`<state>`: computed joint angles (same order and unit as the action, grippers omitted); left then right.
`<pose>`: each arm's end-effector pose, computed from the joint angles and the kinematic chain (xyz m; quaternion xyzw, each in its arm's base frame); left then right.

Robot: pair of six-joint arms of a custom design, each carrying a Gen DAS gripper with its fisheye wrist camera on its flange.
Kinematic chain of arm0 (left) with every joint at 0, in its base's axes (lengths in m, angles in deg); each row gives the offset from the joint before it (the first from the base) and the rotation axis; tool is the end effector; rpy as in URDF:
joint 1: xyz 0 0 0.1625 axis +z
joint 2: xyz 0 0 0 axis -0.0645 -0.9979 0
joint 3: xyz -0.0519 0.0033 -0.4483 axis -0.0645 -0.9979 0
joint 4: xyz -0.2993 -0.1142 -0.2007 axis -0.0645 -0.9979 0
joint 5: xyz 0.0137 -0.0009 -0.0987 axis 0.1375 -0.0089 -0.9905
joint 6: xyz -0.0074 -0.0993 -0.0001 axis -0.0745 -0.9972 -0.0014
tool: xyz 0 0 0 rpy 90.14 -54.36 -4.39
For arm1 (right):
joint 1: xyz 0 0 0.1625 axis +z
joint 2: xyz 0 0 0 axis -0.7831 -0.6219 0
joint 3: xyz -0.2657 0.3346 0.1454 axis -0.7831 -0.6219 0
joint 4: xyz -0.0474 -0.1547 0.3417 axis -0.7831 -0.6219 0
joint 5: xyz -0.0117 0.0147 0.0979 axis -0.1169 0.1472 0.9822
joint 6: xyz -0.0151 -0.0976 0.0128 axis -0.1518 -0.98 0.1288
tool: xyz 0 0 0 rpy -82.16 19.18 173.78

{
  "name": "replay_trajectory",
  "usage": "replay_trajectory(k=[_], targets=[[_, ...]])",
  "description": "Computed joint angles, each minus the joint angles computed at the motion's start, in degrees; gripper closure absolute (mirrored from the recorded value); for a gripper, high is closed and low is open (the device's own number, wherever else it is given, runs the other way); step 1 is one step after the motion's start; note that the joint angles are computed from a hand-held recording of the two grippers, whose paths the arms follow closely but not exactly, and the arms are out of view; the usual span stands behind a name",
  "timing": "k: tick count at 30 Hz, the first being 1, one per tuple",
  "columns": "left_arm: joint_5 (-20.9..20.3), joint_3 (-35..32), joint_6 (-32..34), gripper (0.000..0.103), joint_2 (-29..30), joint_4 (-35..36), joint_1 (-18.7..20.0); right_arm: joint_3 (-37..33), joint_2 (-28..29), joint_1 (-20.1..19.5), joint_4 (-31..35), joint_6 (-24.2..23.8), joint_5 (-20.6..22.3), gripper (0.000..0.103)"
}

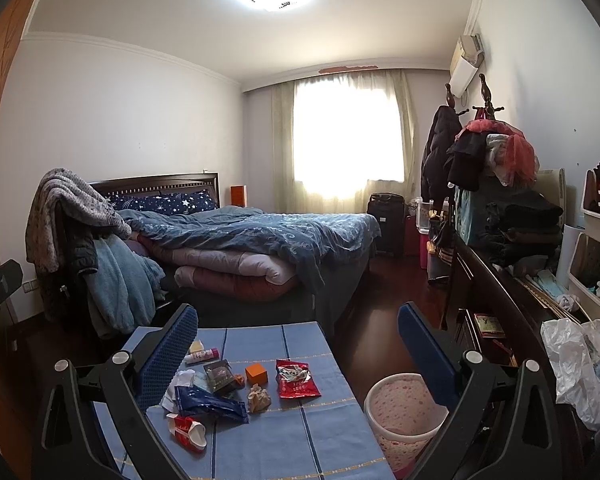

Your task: Collect trash

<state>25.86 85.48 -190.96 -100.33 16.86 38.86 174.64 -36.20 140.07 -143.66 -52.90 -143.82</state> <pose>-0.5187 -0.6375 0.0689 0.2226 0.6992 -0.6068 0.3056 0.0980 -0.6642 0.4269 0.1943 -0.7143 0.5974 0.3084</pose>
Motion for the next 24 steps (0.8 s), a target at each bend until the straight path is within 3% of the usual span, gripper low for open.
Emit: replay_trajectory(k=[24], targets=[[0.08, -1.38, -0.53, 0.003, 0.62, 1.63, -0.11, -0.77, 1.23, -1.03, 0.03, 0.11, 0.81, 0.003]])
